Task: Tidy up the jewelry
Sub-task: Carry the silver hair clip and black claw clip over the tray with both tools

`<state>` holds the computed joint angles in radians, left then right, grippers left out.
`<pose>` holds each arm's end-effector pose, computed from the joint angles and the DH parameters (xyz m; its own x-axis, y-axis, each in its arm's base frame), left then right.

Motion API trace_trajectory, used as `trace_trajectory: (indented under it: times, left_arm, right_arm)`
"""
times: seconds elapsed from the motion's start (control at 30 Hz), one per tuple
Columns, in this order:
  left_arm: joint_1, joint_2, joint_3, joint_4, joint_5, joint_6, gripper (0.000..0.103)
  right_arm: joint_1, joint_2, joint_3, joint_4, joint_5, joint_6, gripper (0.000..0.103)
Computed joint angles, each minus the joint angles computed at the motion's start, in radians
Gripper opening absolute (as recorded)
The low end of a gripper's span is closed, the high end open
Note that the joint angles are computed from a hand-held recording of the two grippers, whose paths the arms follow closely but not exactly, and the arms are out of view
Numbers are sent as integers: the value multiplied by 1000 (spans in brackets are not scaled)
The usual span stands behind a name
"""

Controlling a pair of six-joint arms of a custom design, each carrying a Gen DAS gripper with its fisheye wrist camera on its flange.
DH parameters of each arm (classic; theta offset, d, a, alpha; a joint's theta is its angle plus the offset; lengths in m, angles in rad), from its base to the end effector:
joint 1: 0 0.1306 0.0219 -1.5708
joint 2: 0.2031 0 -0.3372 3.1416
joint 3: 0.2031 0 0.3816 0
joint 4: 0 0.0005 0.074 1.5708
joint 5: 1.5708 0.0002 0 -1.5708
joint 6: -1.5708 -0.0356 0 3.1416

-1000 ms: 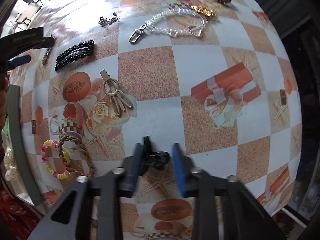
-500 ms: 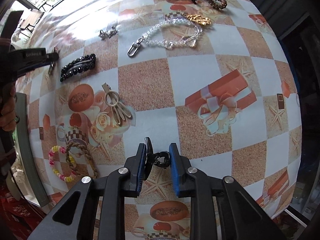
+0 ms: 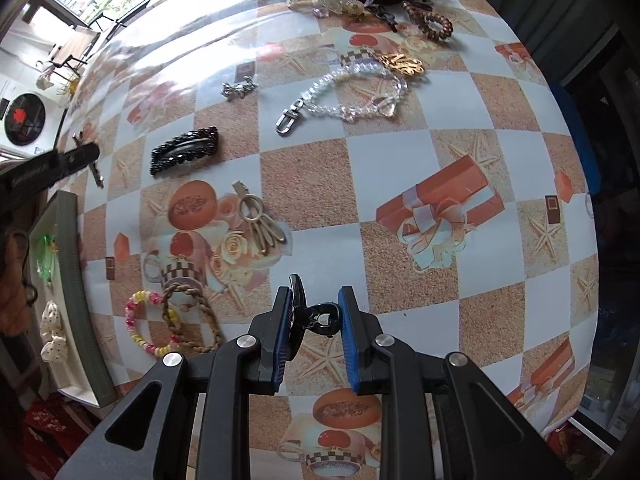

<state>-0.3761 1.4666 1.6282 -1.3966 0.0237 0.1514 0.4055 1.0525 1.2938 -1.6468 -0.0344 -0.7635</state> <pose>0.4346 -0.1731 0.4240 -0.9246 0.2030 -0.3224 0.2377 0.9687 -0.0718 0.2807 0.1213 0.4343 -0.9310 0.3524 -0.0954 0.3382 0.9309 0.1383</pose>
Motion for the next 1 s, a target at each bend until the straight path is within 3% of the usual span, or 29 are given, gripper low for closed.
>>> trace_trajectory:
  times: [0.57,1.0]
  left_arm:
    - [147,-322,-217,-79,16,10,20]
    - [410,-513,-353,-157,40,-55,20]
  right_arm:
    - [177,121,168,10,37,-10,25]
    - [326,310,378,41,33,24,25]
